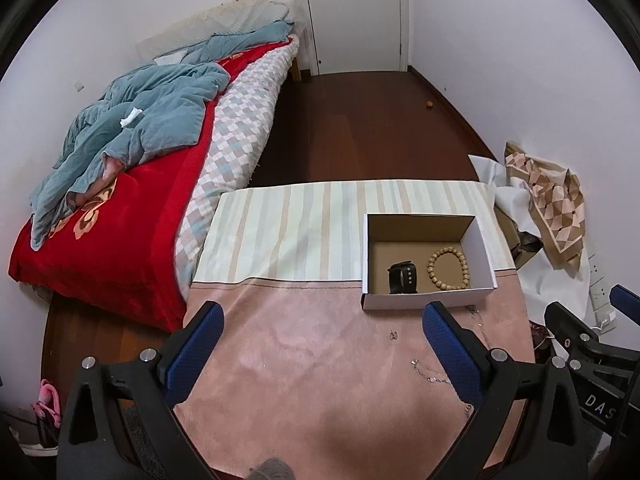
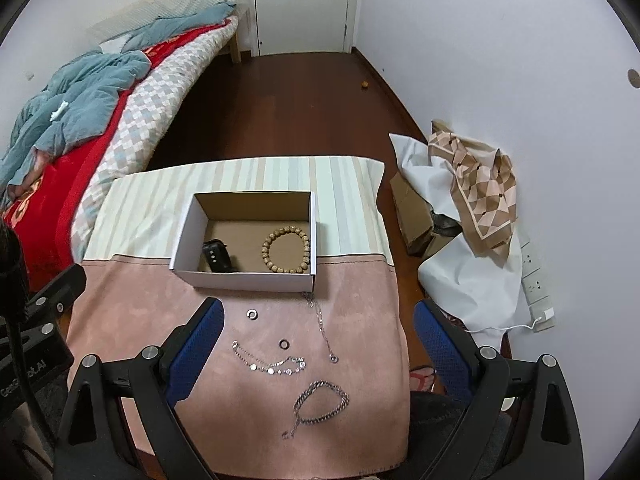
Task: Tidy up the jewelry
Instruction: 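Reach the right tool to the silver chain bracelet and grasp it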
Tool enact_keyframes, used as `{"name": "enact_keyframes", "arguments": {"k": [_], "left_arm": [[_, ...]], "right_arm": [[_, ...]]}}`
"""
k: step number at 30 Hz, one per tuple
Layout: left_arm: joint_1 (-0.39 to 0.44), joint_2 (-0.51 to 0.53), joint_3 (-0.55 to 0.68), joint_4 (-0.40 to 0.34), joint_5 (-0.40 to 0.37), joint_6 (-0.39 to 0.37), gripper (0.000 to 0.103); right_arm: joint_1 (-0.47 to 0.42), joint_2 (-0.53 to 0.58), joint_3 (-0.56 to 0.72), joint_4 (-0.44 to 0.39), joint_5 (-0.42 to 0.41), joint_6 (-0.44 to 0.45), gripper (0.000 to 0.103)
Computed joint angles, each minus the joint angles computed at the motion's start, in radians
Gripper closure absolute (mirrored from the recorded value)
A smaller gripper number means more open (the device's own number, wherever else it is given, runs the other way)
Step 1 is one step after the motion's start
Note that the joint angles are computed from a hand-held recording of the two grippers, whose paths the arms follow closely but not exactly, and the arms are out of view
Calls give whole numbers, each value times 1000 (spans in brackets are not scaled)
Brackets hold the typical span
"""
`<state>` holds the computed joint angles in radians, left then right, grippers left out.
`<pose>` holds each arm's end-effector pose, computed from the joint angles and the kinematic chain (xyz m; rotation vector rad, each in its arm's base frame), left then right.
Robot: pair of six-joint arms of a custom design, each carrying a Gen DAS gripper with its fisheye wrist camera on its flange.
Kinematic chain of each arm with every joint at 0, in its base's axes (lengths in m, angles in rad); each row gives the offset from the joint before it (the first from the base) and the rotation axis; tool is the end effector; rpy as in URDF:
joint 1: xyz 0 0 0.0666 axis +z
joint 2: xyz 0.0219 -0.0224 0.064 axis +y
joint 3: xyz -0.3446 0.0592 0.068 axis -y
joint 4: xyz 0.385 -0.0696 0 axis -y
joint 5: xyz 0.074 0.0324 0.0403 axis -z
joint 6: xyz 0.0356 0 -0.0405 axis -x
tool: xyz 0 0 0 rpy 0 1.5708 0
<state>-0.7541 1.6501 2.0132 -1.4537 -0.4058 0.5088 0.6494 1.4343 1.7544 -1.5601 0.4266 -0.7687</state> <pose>0.3927 -0.3502 0.5107 0.1824 2.5176 0.0543 0.3613 0.2553 0.5017 0.2502 2.6035 -0.1456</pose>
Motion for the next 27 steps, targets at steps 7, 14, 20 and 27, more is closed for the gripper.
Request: {"name": "enact_keyframes", "arguments": {"k": [7,14,20,27], "left_arm": [[-25,-58,-44,9,-15,26,2],[-32,-91,-133,10,-17,73,2],[-35,-83,-261,6,-11,116,2],[-42,-45,-347,3,6,131,2]], "right_arm": [[52,-36,9,-28,31,-39,6],[11,-124,-153,69,-111,-77,6],[-71,-223,-428,162,-259,-157,6],[-118,-265,-678,305,-371,-213,38]]}}
